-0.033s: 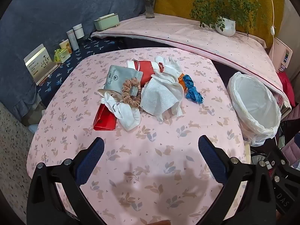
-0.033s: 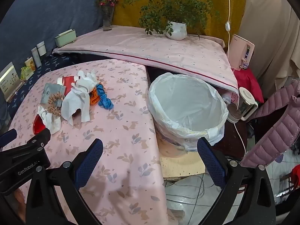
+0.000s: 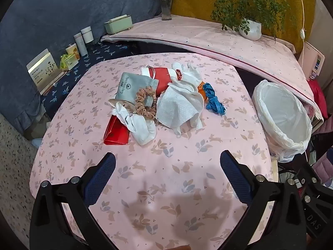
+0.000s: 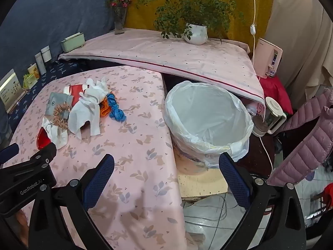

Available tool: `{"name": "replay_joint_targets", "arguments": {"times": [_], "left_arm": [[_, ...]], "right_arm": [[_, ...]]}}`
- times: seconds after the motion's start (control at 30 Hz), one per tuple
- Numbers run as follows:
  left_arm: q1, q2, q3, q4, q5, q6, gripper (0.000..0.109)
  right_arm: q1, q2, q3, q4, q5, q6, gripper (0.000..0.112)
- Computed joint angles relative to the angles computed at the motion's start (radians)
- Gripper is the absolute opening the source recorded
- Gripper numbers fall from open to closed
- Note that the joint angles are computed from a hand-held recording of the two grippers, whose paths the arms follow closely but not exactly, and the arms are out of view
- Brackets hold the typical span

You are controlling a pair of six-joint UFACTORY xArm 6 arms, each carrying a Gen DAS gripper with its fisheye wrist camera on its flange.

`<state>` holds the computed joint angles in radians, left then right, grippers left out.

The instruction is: Collect trash

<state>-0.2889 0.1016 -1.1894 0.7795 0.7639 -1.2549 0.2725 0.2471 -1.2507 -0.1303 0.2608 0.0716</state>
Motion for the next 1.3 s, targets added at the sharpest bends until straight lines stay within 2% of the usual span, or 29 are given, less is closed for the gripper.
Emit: {"name": "replay_joint_targets", "arguments": {"times": [0.53,1.3], "left_arm": [[-0.002,-0.024,0.026,-0.005,-0.006,-0.003,0.096],[0.007,0.01,-0.008,-0.013,-0.001,0.01,0.096]], "right_arm": [[0.0,-0.004,-0.002,-0.006,0.008,0.002,0.096],[-0.001,-0.007,0.0,-0.011,0.01,0.003,0.096]]}}
